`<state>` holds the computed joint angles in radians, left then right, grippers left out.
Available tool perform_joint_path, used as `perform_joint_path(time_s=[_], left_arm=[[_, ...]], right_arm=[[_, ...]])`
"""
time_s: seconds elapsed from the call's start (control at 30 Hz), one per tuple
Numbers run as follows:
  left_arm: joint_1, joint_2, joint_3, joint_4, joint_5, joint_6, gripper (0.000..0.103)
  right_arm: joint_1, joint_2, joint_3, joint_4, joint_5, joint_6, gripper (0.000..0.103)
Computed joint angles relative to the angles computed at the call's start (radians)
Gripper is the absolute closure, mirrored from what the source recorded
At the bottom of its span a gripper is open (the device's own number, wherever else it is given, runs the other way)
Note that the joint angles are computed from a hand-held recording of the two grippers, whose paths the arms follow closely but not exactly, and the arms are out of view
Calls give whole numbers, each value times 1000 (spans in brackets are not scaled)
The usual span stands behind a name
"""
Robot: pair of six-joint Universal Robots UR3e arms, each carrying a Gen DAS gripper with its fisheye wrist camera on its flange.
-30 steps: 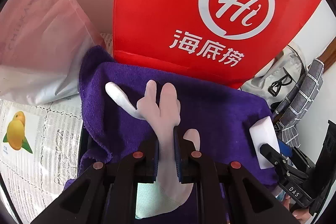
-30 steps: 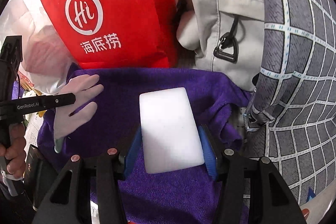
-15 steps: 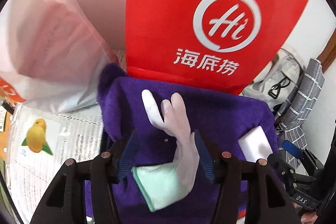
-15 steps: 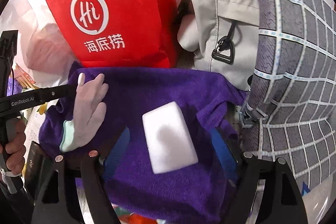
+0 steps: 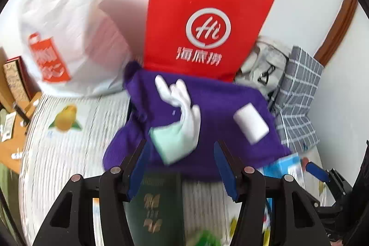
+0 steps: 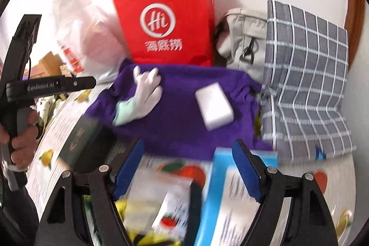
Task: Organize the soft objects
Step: 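Reach the right gripper to the yellow zip pouch and grasp it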
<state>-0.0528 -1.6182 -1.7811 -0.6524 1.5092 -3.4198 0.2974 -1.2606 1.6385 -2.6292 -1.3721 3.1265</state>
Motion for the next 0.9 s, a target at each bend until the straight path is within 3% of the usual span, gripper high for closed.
perform_joint_path(time_s=[0.4,0.7,0.77,0.83,0.9], left_arm=[[-71,345,-369,-14,60,-84,48],[-131,492,-533,-34,67,-146,48],[-136,519,-554,-47,71,-154,48],[-131,556,-576,-68,70,-161,48],[-119,594,-595,-88,62,-164,48]], right_arm=[[78,-260,453,-142,5,17,36],[243,-69,366,-188,-179,28,37],[285,-32,337,-209,-259,26,49],[269,-46,321,-158,-197,1,90],[264,-68,326,-150,-179,14,91]])
